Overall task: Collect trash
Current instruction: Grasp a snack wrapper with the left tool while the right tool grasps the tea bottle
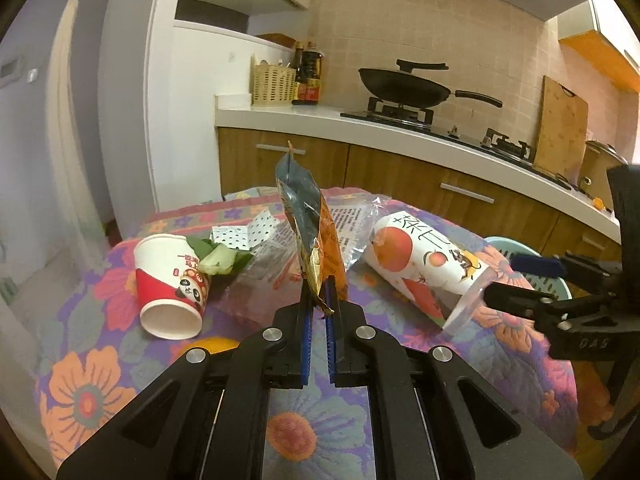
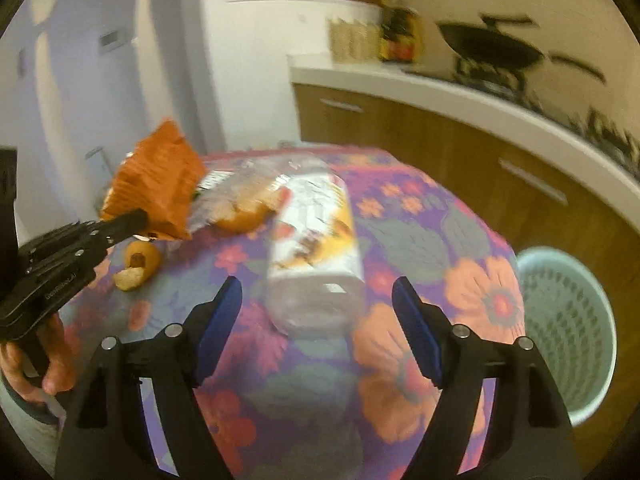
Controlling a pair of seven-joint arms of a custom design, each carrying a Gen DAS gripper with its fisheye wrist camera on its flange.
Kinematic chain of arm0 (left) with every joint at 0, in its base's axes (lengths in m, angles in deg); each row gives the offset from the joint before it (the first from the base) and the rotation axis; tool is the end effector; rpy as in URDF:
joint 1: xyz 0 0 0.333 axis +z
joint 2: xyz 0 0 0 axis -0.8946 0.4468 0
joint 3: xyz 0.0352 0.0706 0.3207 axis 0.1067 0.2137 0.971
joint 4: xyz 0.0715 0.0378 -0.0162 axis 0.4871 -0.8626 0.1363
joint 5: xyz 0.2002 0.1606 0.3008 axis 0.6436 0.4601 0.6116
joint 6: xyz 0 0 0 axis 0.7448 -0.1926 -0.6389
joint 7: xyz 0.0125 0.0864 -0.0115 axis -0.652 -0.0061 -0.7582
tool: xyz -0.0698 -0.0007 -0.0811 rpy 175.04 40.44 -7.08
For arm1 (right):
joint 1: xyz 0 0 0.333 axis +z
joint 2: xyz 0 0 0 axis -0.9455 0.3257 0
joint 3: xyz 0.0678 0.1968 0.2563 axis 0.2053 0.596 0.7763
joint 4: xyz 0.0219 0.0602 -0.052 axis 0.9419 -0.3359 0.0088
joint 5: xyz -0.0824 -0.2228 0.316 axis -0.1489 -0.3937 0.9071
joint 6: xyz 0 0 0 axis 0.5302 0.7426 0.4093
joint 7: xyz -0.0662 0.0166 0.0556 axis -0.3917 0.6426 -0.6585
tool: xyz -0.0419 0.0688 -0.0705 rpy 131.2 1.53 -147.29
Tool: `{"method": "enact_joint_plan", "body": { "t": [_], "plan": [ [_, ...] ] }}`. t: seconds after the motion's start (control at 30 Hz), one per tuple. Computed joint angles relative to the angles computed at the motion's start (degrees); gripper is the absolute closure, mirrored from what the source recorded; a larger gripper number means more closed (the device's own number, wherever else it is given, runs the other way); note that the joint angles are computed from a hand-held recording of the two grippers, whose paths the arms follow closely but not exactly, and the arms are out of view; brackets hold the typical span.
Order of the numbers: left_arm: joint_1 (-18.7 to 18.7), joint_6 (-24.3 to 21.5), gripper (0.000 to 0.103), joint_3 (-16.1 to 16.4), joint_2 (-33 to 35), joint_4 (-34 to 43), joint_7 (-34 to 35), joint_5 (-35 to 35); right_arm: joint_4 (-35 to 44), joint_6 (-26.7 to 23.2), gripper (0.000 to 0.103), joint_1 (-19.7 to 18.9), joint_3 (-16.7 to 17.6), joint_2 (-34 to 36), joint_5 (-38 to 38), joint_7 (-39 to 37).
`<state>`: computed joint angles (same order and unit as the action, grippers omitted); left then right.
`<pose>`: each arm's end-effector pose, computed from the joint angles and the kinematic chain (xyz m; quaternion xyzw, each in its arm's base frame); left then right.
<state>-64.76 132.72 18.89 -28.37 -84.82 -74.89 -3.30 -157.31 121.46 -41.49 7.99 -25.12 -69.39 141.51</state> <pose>0.4816 -0.2051 0.5808 -0.6691 0.5382 -0.3695 0.3551 0.5634 0.4010 0.6010 -0.8099 0.3888 -0.1777 0.4018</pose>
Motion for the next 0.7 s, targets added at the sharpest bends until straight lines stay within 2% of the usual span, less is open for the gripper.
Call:
{"method": "enact_joint_plan", "body": {
  "t": [0.07, 0.17, 0.37, 0.5, 0.53, 0.7],
  "plan": [
    [-0.06, -0.06, 0.099, -0.05, -0.11, -0.03, -0.15, 0.02, 3.86, -1.51, 0.03, 1.69, -1.62, 2.74, -3.87, 3.07],
    [-0.04, -0.12, 0.099, -0.17, 0.02, 0.09, -0.17, 0.27, 12.33, -8.54, 0.03, 1.07, -0.5, 8.12, -1.51, 2.26],
    [-0.49, -0.37, 0.099, -0.2, 0.29, 0.44, 0.27, 0.21, 20.51, -13.1, 0.03, 3.1, -2.79, 13.73, -3.32, 6.31],
    [-1.15, -1.13, 0.099, -0.21, 1.19, 1.42, 1.61, -0.42, 21.66, -13.93, 0.032, 3.16, -3.09, 14.59, -3.61, 7.69],
    [-1.35, -1.27, 0.099, -0.24, 1.56, 1.83, 1.94, -0.55, 21.44, -13.83, 0.043, 2.11, -1.91, 14.47, -1.96, 6.23],
    [-2.52, -2.42, 0.099, -0.3, 3.23, 4.03, 3.41, -0.82, 18.65, -12.56, 0.044, 0.33, -1.2, 12.56, 1.0, 4.26]
  ]
}}
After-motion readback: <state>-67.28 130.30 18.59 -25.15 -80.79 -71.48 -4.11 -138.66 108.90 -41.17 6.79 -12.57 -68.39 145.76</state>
